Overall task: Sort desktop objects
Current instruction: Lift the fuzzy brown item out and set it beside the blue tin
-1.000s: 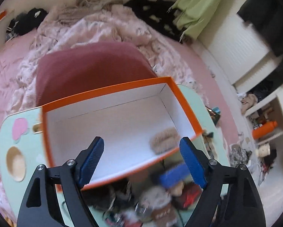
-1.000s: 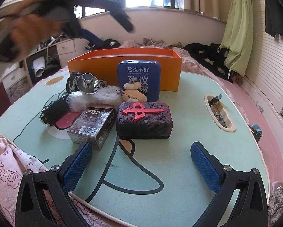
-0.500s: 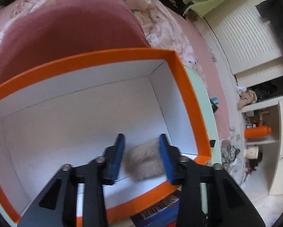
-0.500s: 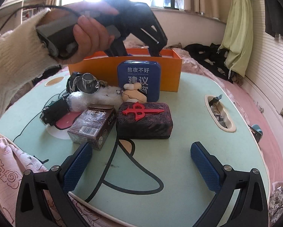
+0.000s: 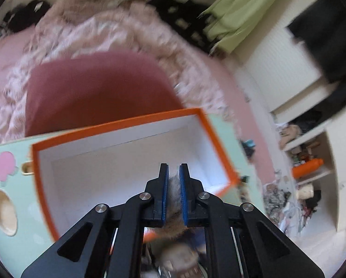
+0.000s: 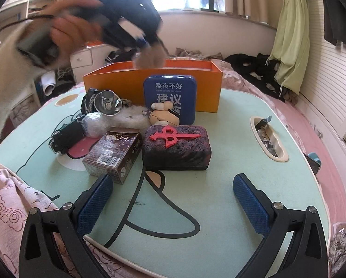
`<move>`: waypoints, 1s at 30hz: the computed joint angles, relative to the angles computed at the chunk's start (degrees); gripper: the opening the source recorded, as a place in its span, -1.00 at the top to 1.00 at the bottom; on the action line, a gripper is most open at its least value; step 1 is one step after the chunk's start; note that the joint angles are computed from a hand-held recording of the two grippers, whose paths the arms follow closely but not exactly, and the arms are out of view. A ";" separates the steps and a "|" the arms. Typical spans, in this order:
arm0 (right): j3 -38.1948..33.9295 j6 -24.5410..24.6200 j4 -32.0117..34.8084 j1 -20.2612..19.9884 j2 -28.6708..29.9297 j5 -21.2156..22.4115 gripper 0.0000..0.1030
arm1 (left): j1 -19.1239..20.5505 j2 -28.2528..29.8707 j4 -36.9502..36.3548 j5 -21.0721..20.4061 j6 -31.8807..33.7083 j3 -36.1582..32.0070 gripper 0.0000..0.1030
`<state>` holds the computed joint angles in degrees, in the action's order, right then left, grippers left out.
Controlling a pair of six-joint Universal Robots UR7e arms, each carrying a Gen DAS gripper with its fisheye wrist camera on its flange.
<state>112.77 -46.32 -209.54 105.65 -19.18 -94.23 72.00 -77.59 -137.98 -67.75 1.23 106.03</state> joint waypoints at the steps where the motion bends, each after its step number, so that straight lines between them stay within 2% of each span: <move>1: -0.05 0.04 0.00 0.03 0.04 -0.01 -1.00 | -0.49 -1.39 -0.51 -0.46 0.51 1.19 0.81; 7: -0.08 0.27 -0.41 0.02 0.20 -0.14 -1.00 | -2.92 -7.24 -2.13 -1.28 4.13 8.46 0.76; 10: 0.02 0.27 -0.60 -0.05 0.21 -0.16 -1.00 | -2.79 -8.62 -7.04 -2.39 7.03 10.98 0.48; 15: 0.02 0.37 -0.80 -0.08 0.28 -0.21 -1.00 | -4.51 -11.84 -15.09 1.61 10.90 16.07 0.07; 21: -0.01 0.55 -1.10 -0.08 0.41 -0.32 -1.00 | -7.98 -19.27 -21.20 12.93 18.39 28.27 -0.15; 25: -0.06 0.65 -1.24 -0.05 0.50 -0.38 -1.00 | -7.50 -23.03 -25.02 18.20 19.53 35.55 -0.15; 27: -0.14 0.73 -1.26 0.01 0.56 -0.44 -1.00 | -7.28 -24.16 -25.55 18.87 18.64 37.53 -0.15; 30: -0.06 0.72 -1.43 -0.10 0.55 -0.42 -1.00 | -5.72 -24.31 -25.97 16.91 17.75 38.71 -0.15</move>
